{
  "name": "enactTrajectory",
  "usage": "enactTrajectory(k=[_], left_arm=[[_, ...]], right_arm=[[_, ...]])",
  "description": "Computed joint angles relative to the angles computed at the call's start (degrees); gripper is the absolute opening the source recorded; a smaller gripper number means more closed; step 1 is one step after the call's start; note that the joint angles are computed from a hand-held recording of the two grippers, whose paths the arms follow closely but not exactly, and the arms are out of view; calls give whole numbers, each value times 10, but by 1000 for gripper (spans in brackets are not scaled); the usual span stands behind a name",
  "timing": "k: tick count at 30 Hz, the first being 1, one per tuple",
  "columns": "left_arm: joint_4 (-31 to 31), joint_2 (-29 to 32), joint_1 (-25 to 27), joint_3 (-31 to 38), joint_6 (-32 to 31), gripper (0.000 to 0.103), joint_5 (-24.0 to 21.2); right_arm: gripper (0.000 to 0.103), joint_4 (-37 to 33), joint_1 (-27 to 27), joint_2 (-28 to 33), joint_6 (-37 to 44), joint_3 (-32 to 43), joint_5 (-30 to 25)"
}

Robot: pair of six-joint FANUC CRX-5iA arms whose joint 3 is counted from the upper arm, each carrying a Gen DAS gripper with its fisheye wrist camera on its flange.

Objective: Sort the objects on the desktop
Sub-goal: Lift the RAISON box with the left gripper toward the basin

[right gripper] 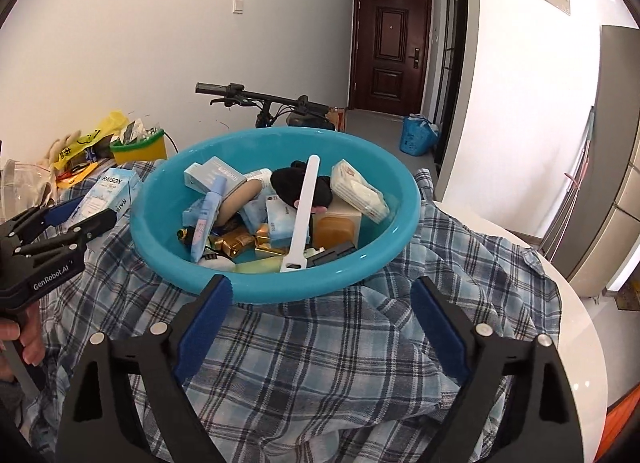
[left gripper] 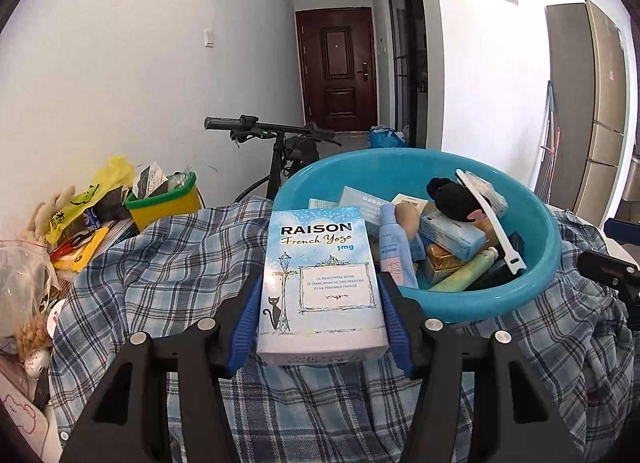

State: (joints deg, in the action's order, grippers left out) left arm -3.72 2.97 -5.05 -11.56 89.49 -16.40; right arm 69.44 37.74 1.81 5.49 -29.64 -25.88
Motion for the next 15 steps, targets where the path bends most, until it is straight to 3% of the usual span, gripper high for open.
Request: enactTrajectory(k=[3,8,13,15], left_arm=[[-48,0,-17,20,42,59,-6],[-71,-6,-32,37,71,59,-2],[74,-11,-29,23,-31,59,30],[142,-12,-29,16,-82,59,44]], right_arm=[[77,-37,9,8,30,20,-5],[76,-24,6,3,10,29,-3],[76,25,-6,-1,-42,42,4],[76,82,-13,-5,-90,40,-8]])
